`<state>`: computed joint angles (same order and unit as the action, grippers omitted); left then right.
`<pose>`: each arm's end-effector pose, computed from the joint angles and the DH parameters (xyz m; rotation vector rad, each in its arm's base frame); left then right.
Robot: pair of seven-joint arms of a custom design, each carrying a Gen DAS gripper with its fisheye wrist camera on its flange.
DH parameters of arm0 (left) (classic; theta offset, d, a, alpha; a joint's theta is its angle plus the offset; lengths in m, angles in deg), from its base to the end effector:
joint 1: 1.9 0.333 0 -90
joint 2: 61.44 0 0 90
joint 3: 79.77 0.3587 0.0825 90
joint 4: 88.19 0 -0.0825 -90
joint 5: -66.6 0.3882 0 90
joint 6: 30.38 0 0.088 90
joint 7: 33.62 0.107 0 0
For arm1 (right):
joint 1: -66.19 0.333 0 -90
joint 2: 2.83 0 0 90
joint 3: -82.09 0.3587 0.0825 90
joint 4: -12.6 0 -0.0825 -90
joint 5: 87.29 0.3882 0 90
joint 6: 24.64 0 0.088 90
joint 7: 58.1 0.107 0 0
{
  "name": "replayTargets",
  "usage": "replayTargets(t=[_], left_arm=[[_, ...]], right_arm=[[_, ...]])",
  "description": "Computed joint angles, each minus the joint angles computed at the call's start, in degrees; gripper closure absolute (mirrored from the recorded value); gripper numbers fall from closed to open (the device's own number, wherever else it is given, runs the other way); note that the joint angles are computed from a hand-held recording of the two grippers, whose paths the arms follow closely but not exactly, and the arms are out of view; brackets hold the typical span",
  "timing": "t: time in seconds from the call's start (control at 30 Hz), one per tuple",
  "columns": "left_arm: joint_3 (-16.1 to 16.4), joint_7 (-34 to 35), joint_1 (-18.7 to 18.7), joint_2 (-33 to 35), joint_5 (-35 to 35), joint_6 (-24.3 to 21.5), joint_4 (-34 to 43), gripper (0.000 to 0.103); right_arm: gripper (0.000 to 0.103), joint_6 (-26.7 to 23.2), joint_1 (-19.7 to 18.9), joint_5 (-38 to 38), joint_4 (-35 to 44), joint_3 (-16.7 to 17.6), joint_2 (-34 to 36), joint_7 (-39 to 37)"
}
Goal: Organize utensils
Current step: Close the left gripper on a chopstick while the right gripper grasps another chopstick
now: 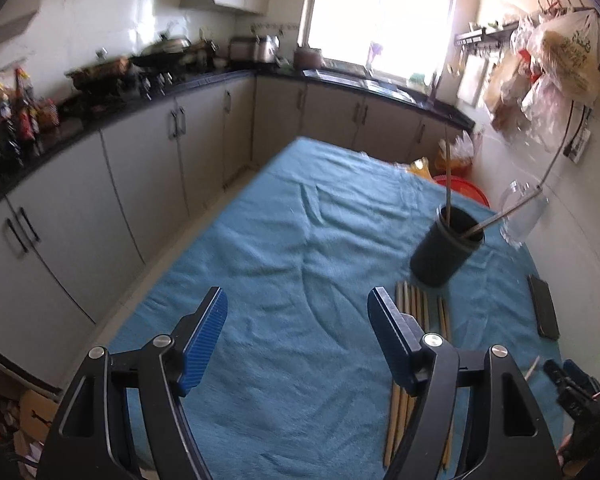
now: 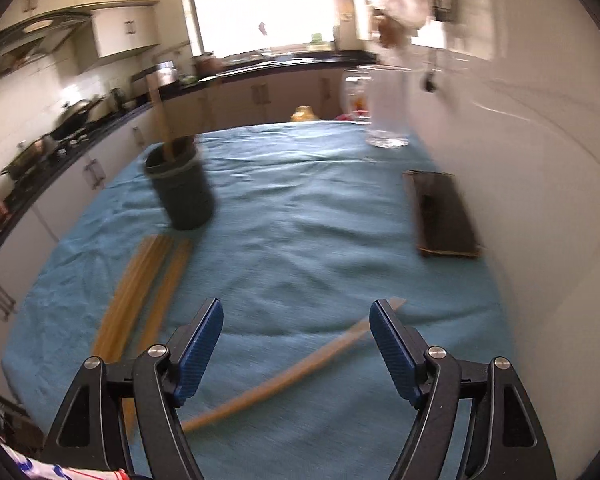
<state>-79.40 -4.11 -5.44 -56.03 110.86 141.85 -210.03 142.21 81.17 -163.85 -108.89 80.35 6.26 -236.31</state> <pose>0.5966 -0.0840 0.4831 -1.9706 1.4938 -0.8146 0.5607 0.1939 0.4141 -1.6109 1.8429 -0.7733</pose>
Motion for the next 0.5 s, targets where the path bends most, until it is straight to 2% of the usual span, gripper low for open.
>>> replayTargets(t=[0.1,0.17,0.23,0.3,0.37,0.5], left_arm=[[-5.05,16.07,3.35,2.7,-16.41,2.13,-0.3,0.032],[-11.48,29.24,7.66,4.53,-28.65,1.87,0.14,0.032],[-18.23,40.46,12.18,6.64,-38.55,0.82,1.35,0.043],[-22.01,47.83,14.24,8.89,-44.0,-1.6,3.57,0.063],[-22.27,51.58,13.37,11.34,-45.61,-4.07,6.53,0.071],[-18.37,53.63,8.58,14.97,-45.4,-6.23,11.2,0.071]], right_arm=[[0.023,-1.89,-0.9,2.51,-3.37,-0.29,-2.09,0.73],[0.023,-0.54,-2.08,4.52,-5.14,-0.42,-2.67,0.98],[0.023,1.28,-3.01,6.99,-6.87,-0.45,-2.99,0.57],[0.023,2.41,-3.29,8.87,-7.65,-0.24,-2.83,-0.48],[0.023,3.03,-3.08,9.72,-7.77,-0.17,-2.47,-1.41],[0.029,4.97,-2.44,12.05,-6.67,-0.33,-0.66,-4.36]])
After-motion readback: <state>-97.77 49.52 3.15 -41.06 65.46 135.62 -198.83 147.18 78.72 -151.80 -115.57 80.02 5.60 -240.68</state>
